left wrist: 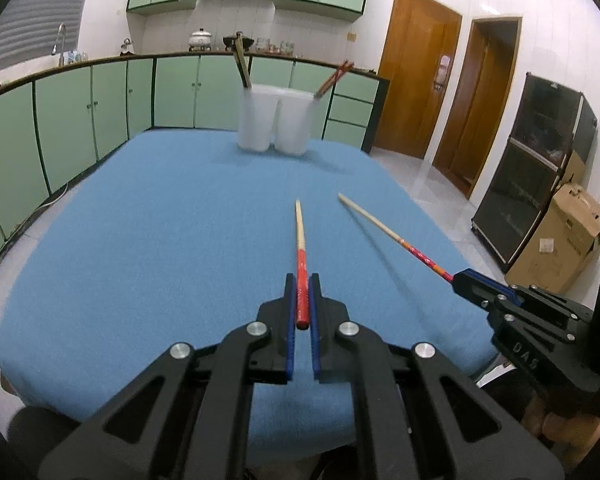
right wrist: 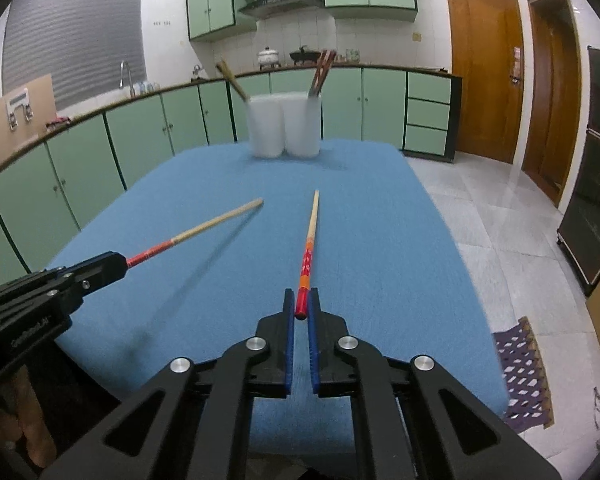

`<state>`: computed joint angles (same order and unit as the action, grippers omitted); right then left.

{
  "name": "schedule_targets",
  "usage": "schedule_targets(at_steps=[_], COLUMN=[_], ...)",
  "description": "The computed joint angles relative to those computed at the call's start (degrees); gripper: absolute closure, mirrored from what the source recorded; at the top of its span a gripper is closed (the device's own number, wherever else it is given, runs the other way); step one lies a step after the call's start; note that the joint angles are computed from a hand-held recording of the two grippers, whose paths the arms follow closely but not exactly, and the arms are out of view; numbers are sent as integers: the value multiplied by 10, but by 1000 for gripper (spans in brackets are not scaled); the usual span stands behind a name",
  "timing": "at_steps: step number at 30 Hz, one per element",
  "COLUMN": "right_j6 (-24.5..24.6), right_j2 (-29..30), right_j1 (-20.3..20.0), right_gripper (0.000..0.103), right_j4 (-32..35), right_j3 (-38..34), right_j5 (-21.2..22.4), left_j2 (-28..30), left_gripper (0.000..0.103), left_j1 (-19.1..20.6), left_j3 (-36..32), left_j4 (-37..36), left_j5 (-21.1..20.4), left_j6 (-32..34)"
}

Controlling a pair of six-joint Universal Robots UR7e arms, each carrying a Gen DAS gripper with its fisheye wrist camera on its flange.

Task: Organize utensils
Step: 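Grasp one red-patterned chopstick with the right tool while the left tool grasps the other, then lift both red-patterned chopsticks and carry them over the white holder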

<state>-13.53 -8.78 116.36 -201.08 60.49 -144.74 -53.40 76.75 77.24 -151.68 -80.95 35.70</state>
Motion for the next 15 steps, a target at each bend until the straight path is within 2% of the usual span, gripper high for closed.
schedule_targets(at_steps=[8,13,15], right_j6=[-16,-15,3], right_j2=[-38,-58,-66], right_j1=[18,20,18], right_gripper=[97,97,97], right_j4=[36,120,174], right_j3=[-25,-63,-82], right_j5=[6,21,31], left_j2=[-4,19,32], left_gripper=[98,98,98], left_j1=[-23,-36,-40], left_j3=[-53,-124,-155], left_j4=[38,77,100], left_j5=[-20,-21,-19], left_j6=[9,11,10])
